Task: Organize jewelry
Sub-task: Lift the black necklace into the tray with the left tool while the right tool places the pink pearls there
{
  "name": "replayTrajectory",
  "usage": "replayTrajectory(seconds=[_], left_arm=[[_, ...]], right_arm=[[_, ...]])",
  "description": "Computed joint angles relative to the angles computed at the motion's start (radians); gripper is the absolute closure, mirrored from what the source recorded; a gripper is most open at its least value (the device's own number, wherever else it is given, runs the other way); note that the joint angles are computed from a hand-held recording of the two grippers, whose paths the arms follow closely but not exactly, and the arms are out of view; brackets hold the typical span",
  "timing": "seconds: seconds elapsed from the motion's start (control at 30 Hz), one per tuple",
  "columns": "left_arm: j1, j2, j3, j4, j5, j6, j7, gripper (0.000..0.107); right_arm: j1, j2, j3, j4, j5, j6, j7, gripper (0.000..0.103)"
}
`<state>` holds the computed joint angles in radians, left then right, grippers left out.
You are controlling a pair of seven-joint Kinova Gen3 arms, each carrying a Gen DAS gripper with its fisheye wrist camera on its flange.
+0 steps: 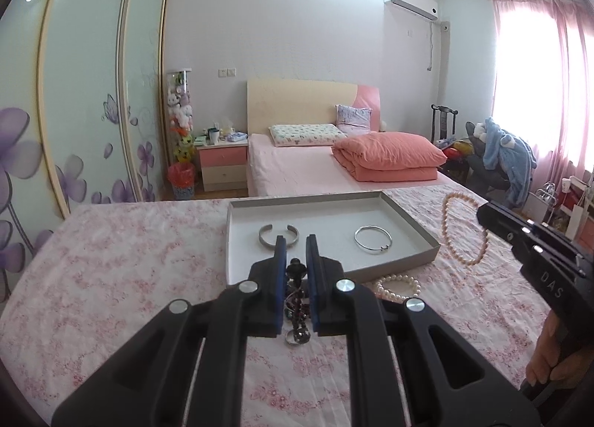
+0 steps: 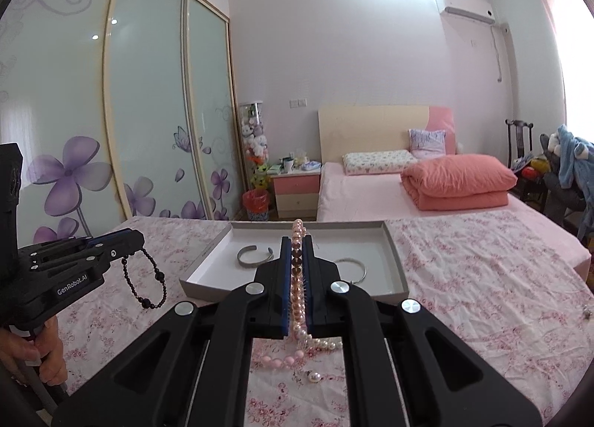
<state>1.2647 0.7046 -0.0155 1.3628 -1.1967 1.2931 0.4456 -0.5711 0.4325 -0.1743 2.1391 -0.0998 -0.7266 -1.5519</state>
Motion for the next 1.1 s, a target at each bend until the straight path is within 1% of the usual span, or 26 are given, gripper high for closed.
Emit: replayTrajectory(seconds=[0.07,0.3,0.43,0.53,0.6,0.73,0.83,1.0,1.1], left_arm=[[-0.002,0.009,0.0,-0.017,0.005,0.012,-0.015,0.096],[-0.02,0.024,-0.013,-0.04,0.016,0.003,-0.042,0.096],[-0.046,0.026,-0.024,-0.05,0.023,-0.025,-0.049,0.096],[-0.069,0.027,-0.034,-0.056,0.029,-0.047,-0.058,0.096],[-0.085,0.028,-0.04,-0.06,0.032,-0.062,-0.065,0.096],[-0.133,0.029,-0.052,-0.061,0.042,-0.123,-0.083,0.096],[-0.171,0.033,-0.057,-0.063,0.058,-0.183,-0.103,0.096],[-0.244,0.057,-0.077,-0.085,0.103,-0.282,-0.168,0.096],[-0.282,0.08,-0.094,-0.112,0.141,-0.322,-0.215,0.096]], right_arm=[[-0.016,0.001,0.01,0.007,-0.024,-0.027,0.022,0.096],[-0.029,0.015,0.019,-0.006,-0.064,-0.067,0.059,0.096],[-0.023,0.027,0.017,-0.038,-0.065,-0.065,0.06,0.096],[-0.013,0.041,0.019,-0.078,-0.058,-0.042,0.055,0.096],[-0.007,0.049,0.02,-0.107,-0.053,-0.019,0.05,0.096],[0.003,0.084,0.025,-0.184,-0.039,0.044,0.043,0.096],[0.004,0.12,0.033,-0.256,-0.035,0.114,0.041,0.096],[-0.006,0.196,0.057,-0.406,-0.039,0.262,0.04,0.096],[-0.016,0.242,0.076,-0.504,-0.05,0.349,0.036,0.096]])
